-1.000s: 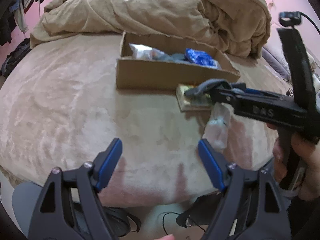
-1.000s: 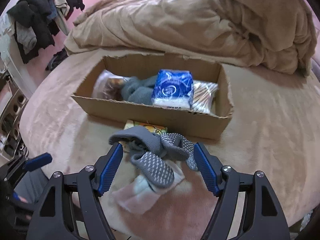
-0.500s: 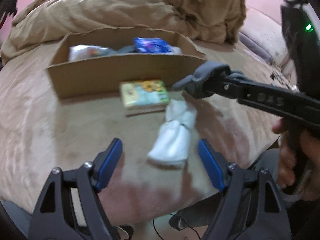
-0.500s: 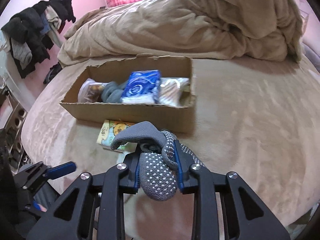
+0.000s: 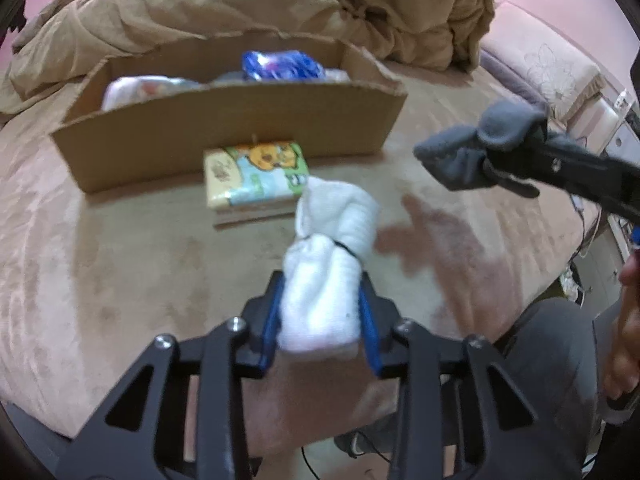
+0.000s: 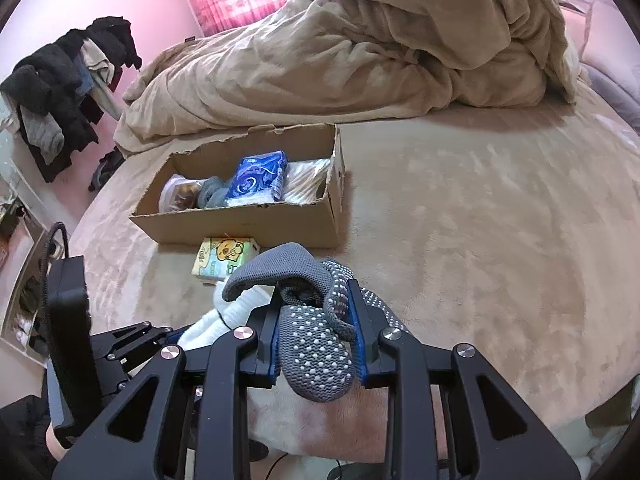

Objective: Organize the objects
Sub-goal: 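Grasp the grey dotted gloves with the right tool while the left tool grasps the white sock, then carry the gloves and white sock into the box and open both tools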

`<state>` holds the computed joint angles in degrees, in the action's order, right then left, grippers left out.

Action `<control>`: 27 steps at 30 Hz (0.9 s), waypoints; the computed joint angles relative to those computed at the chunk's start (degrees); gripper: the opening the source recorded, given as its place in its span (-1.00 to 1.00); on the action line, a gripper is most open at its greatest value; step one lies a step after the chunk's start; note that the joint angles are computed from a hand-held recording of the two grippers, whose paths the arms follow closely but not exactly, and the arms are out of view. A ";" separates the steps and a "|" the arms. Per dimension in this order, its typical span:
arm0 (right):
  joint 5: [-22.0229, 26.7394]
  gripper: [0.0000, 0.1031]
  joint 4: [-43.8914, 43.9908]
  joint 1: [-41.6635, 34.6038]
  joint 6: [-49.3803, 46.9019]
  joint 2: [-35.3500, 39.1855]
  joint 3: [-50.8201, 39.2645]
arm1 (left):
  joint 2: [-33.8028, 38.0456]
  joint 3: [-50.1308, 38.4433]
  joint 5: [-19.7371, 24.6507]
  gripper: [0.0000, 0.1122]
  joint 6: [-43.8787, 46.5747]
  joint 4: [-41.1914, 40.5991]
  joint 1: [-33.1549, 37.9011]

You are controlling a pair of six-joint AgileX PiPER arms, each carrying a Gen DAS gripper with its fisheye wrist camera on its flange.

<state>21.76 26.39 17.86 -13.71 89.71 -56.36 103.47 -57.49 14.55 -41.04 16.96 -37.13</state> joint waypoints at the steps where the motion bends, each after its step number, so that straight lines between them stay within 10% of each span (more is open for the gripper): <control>1: 0.11 -0.45 -0.29 0.18 0.43 -0.43 -0.01 | -1.21 0.85 -0.13 -0.37 -0.39 -0.03 0.18; 15: 4.42 -0.45 -5.62 5.05 7.70 -2.05 -10.76 | -19.43 2.57 5.97 -0.37 13.23 -8.57 11.03; 27: 7.65 -0.44 -14.76 8.78 13.36 9.08 -30.90 | -13.28 -9.59 7.29 -0.37 29.95 -20.07 19.46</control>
<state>29.42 11.63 26.64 -0.35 98.79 -87.26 90.19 -67.08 21.84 -11.08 -3.11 -17.67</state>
